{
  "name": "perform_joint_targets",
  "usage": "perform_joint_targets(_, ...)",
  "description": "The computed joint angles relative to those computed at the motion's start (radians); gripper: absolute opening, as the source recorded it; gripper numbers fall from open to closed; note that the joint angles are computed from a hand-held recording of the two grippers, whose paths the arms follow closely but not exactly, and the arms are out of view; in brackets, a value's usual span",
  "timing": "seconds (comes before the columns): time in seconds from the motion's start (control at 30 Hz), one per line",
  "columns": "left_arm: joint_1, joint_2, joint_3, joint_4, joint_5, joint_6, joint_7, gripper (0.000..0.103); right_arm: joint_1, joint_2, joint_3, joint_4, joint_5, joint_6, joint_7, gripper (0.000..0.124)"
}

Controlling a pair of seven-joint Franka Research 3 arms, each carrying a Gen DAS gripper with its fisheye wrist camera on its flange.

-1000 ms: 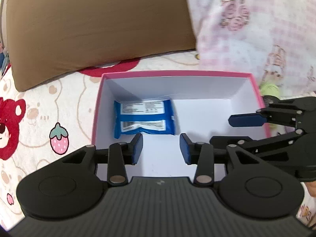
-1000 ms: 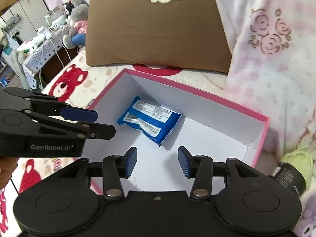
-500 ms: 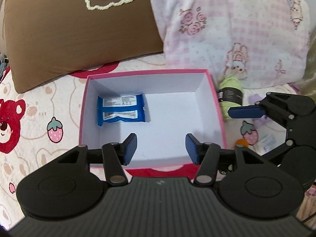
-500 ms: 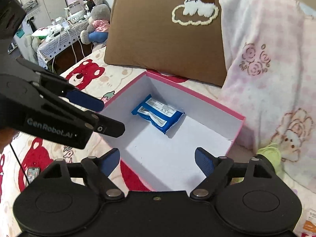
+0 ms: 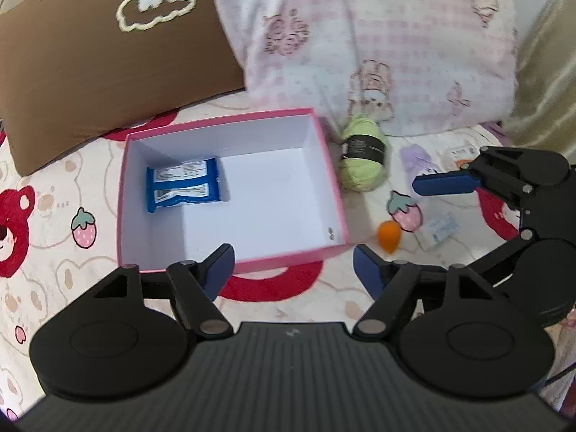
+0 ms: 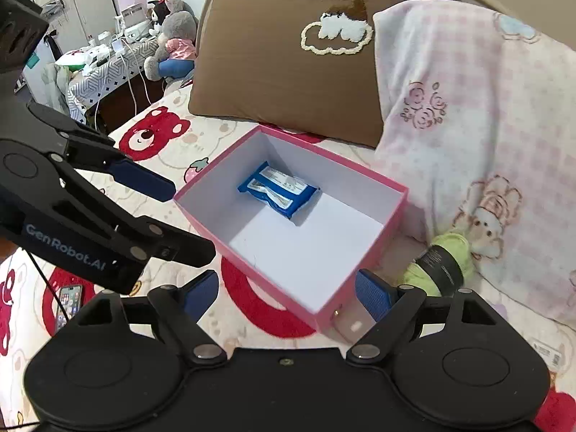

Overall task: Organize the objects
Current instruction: 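Withdraw the left gripper from the box toward the white soap bar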

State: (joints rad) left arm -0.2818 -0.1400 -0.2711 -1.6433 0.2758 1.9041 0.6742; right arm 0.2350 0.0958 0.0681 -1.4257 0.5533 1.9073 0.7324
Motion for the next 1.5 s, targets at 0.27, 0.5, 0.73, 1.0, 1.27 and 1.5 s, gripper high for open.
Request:
perform_joint_targets(0.27,-0.032,0.037,-0.021,0.059,-0.009,-0.011,0.000,0.083,-0.028,-0.083,-0.028,-0.070,0.010,-0.037,-0.049,0.086)
perform_joint_targets(0.5,-0.064,0.077,-0.032,0.094,-0.015,-0.001,0.021,0.085,-0.061,-0.143,-0.064,-0.137,0.036,-0.047,-0.111,0.086)
perform_joint_targets(0.73,-0.091,0.118,-0.036,0.112,-0.027,0.048,0.045,0.086,-0.098,-0.185,-0.099,-0.193,0.062,-0.053,-0.169,0.086)
perform_joint_targets(1.0,-0.113,0.176,-0.036,0.122,-0.051,0.133,0.071,0.086,-0.131,-0.219,-0.128,-0.262,0.077,-0.048,-0.228,0.086)
perform_joint_targets(1.27,-0.135,0.249,-0.035,0.148,-0.056,0.196,0.105,0.086,-0.160,-0.218,-0.146,-0.308,0.103,-0.021,-0.248,0.086)
perform_joint_targets(1.5,-0.145,0.311,-0.024,0.163,-0.052,0.262,0.093,0.084,-0.175,-0.207,-0.145,-0.356,0.112,0.030,-0.263,0.086)
